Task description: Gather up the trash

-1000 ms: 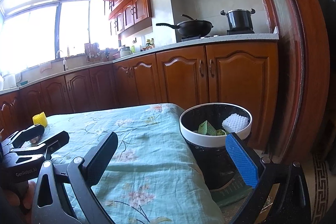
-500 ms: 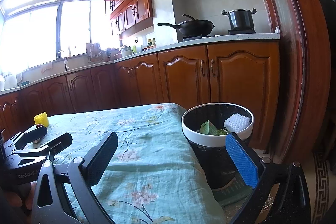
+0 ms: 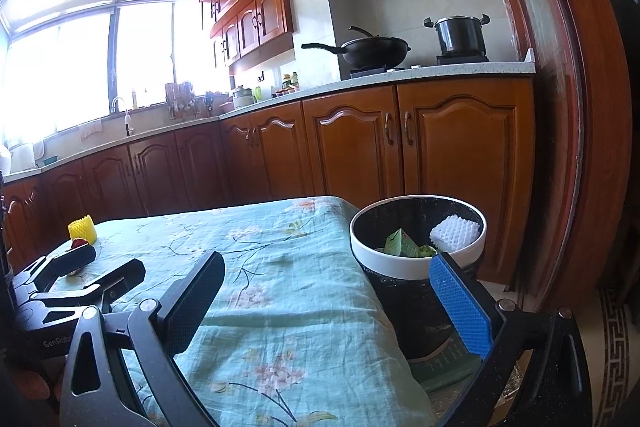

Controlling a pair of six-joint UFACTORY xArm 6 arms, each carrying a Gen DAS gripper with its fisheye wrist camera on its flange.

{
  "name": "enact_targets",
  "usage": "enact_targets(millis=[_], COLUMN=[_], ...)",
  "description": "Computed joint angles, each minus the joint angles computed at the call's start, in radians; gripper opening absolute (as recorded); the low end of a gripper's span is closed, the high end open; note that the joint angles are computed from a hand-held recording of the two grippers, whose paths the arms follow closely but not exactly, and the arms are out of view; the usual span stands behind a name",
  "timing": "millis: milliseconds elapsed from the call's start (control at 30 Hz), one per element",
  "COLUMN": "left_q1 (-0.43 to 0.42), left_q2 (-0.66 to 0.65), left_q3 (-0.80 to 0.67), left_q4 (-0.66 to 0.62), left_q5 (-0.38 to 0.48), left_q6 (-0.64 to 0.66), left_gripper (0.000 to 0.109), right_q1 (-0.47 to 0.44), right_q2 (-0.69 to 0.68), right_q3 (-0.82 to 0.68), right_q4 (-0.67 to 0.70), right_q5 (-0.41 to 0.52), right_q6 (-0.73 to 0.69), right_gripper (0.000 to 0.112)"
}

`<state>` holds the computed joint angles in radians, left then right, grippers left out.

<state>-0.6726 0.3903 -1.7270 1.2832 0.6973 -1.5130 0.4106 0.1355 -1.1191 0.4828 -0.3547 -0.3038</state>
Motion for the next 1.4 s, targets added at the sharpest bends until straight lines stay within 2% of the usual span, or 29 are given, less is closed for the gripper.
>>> enact_targets(millis=[1267, 1400], left_q1=[0.003, 0.008], left_q2=[0.006, 0.007], left_q3=[0.001, 0.003], left_q4=[-0.006, -0.014], left_q5=[-0.016, -0.027], left_q6=[0.005, 0.009], left_gripper=[0.103, 0.103], right_q1=[0.016, 0.006], right_q2=[-0.004, 0.000], right_q3=[-0.011, -0.014], right_q4=[0.025, -0.012], right_q5=[0.014, 0.026], right_q6=[-0.017, 0.023], right_gripper=[0.103, 0.103])
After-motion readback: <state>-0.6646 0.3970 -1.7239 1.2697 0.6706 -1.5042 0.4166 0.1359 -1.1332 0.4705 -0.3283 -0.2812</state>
